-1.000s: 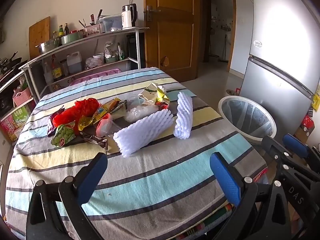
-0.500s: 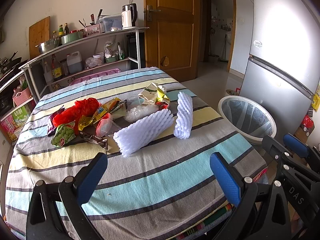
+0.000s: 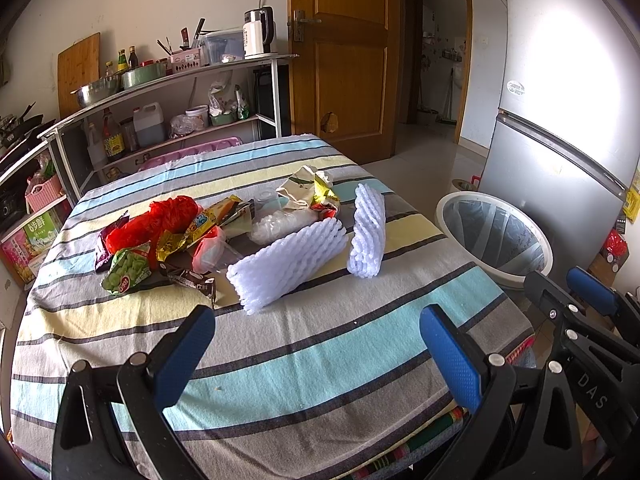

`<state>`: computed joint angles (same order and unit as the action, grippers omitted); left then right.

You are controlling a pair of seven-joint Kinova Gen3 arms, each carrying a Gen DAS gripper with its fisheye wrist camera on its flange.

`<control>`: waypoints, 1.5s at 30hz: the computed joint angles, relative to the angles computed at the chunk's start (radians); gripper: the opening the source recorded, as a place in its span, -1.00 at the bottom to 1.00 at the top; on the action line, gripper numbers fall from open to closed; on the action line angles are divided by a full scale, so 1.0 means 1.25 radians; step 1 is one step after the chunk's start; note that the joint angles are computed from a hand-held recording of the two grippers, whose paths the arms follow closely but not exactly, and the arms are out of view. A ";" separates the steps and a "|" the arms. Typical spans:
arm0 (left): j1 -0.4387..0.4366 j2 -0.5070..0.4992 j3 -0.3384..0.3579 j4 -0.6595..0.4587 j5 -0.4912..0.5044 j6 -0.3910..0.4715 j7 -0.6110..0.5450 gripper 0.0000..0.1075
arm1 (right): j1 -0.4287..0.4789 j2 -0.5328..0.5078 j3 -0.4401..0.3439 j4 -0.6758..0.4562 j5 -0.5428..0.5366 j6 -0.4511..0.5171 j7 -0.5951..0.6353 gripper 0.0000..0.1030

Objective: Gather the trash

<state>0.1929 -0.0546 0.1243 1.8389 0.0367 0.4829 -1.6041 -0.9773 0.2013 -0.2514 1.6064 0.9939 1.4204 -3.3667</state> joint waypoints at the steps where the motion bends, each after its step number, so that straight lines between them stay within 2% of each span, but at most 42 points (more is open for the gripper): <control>1: 0.000 0.000 0.000 -0.001 -0.001 0.001 0.002 0.92 | -0.001 0.001 0.000 -0.001 0.000 0.001 -0.001 0.16; 45: -0.002 0.003 -0.003 0.002 0.012 -0.002 -0.010 0.92 | 0.000 0.001 0.000 0.000 -0.001 0.002 0.004 0.16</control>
<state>0.1910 -0.0511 0.1212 1.8416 0.0516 0.4802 -1.6161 -0.9771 0.2019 -0.2510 1.6061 0.9929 1.4228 -3.3622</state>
